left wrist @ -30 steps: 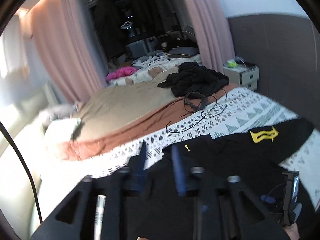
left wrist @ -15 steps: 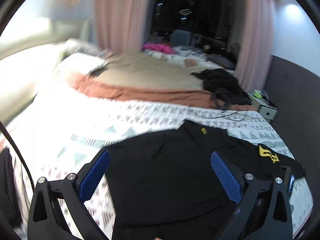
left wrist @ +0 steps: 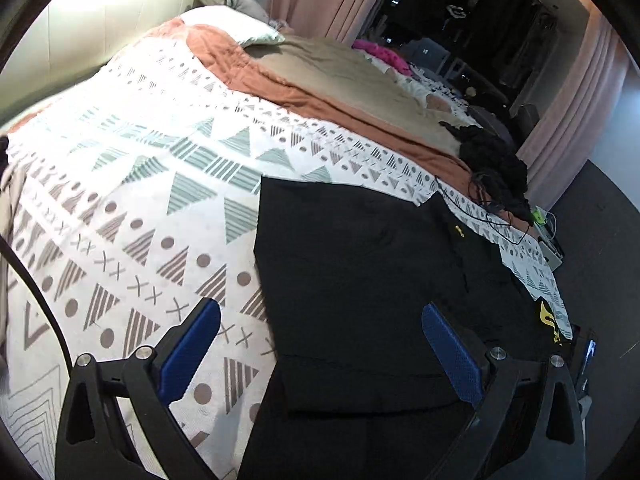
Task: Fold large clothes
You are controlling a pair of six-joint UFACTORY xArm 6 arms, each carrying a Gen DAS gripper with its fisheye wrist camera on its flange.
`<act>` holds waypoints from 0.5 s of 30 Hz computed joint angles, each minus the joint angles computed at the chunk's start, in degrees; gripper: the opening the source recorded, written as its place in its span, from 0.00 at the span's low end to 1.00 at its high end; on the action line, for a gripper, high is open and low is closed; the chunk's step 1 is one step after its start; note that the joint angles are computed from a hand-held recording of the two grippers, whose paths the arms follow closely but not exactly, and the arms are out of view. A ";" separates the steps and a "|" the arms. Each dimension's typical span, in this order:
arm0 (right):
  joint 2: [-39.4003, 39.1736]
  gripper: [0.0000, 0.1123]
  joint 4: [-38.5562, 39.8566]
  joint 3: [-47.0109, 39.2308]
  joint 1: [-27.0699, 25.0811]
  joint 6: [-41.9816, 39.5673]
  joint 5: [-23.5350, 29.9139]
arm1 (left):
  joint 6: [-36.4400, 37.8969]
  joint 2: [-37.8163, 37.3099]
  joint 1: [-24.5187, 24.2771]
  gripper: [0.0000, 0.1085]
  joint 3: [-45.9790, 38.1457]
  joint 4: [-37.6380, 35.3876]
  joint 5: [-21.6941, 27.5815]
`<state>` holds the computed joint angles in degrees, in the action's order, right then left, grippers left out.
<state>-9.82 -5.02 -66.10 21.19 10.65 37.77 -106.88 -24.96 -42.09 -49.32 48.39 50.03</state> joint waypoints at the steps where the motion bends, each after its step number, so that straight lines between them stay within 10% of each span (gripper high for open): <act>1: 0.84 0.72 -0.90 -0.65 0.17 0.45 0.19 | -0.31 -0.50 0.82 0.91 1.23 -0.53 -1.60; 6: 3.30 0.71 -2.57 -2.06 1.11 1.02 1.38 | -0.11 -0.94 3.08 0.90 3.55 -2.85 -4.82; 9: 3.73 0.42 2.43 -2.69 0.79 -3.96 1.53 | -0.66 -0.73 3.40 0.90 3.96 -3.03 -6.31; 15: 3.80 0.34 -0.45 -2.66 0.13 -2.61 1.28 | 0.04 0.19 3.02 0.90 3.27 -3.33 -6.08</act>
